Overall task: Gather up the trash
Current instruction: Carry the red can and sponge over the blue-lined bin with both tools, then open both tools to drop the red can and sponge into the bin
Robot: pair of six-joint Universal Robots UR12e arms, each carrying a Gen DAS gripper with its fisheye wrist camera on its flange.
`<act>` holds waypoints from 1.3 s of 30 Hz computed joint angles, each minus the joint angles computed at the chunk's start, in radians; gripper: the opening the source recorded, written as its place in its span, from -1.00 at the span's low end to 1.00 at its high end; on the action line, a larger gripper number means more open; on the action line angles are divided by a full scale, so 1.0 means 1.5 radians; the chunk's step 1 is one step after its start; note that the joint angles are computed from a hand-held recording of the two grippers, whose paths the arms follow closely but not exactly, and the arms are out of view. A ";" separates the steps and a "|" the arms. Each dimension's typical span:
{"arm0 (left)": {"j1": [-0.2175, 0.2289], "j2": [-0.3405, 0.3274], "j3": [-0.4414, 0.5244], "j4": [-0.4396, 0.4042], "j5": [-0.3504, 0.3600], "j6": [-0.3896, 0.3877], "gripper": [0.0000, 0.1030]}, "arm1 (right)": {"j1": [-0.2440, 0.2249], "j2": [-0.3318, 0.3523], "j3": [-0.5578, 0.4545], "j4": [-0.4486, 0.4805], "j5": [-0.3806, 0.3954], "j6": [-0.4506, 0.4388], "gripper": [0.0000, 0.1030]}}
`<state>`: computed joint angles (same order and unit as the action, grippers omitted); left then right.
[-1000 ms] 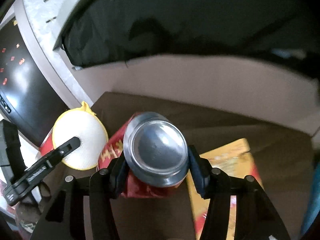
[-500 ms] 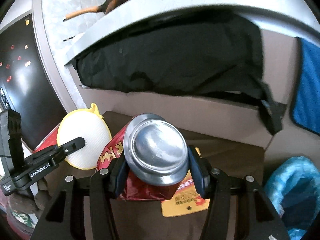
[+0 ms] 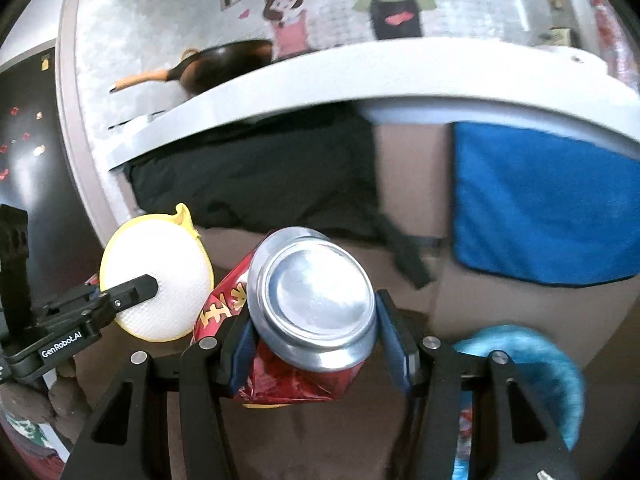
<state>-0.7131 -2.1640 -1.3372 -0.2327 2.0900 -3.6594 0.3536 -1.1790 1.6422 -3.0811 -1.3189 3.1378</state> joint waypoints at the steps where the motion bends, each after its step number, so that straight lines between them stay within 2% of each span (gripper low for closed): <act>1: -0.002 -0.007 0.014 -0.003 -0.008 0.007 -0.72 | -0.005 -0.005 0.006 -0.006 -0.009 -0.003 0.00; 7: -0.013 -0.068 0.123 -0.038 -0.063 0.043 -0.72 | -0.040 -0.035 0.045 -0.036 -0.042 -0.004 0.00; 14: -0.016 -0.135 0.232 -0.071 -0.154 0.036 -0.72 | -0.086 -0.056 0.082 -0.067 -0.078 0.010 0.00; 20: -0.022 -0.185 0.314 -0.116 -0.187 0.041 -0.72 | -0.114 -0.060 0.097 -0.068 -0.096 0.013 0.00; 29: -0.019 -0.226 0.373 -0.167 -0.213 0.022 -0.72 | -0.132 -0.046 0.104 -0.054 -0.082 0.019 0.00; 39: -0.013 -0.257 0.410 -0.220 -0.225 0.000 -0.72 | -0.133 -0.020 0.091 -0.021 -0.071 0.021 0.00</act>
